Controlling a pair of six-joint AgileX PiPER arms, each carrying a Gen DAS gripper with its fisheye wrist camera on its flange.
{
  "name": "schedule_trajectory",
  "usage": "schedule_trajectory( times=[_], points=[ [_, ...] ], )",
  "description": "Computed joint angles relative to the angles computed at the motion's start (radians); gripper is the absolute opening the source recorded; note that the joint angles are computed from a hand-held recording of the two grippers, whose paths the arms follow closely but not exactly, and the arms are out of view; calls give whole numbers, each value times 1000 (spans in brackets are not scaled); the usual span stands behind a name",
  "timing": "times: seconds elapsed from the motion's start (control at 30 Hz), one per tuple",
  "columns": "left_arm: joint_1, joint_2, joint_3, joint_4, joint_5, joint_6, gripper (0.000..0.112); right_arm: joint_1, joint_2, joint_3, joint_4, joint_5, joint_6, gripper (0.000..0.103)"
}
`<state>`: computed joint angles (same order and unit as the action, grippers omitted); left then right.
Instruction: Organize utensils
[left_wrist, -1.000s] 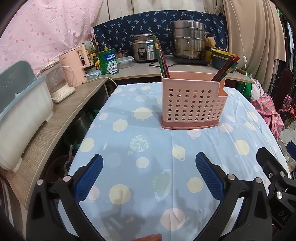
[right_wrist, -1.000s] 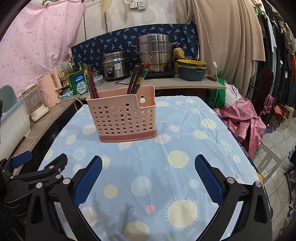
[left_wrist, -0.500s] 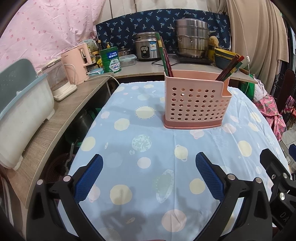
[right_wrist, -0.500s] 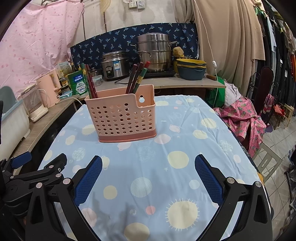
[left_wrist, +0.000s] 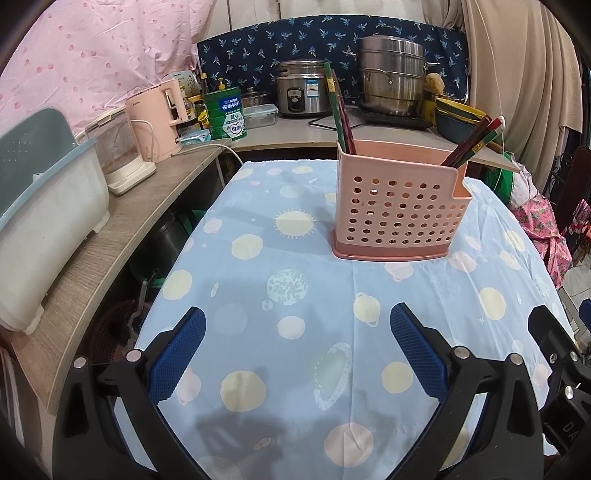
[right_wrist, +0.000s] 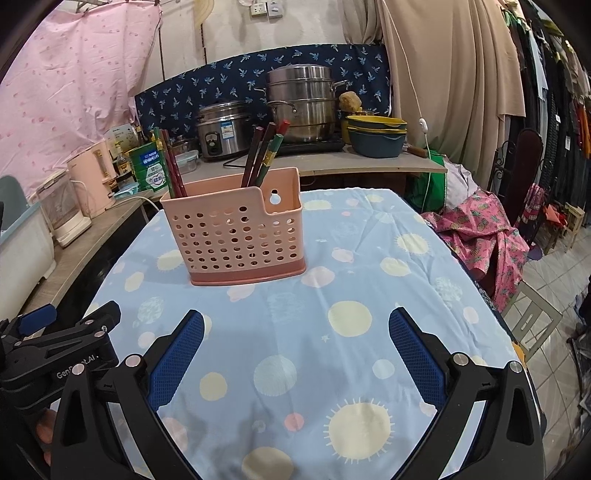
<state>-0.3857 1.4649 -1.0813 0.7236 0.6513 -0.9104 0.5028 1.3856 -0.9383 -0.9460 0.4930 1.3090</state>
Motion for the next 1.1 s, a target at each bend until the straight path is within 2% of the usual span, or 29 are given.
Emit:
schedule_trajectory(
  times=[1.1],
  points=[
    [-6, 31, -19, 5, 2, -10, 96, -13, 15, -6, 14, -15, -13, 97]
  ],
)
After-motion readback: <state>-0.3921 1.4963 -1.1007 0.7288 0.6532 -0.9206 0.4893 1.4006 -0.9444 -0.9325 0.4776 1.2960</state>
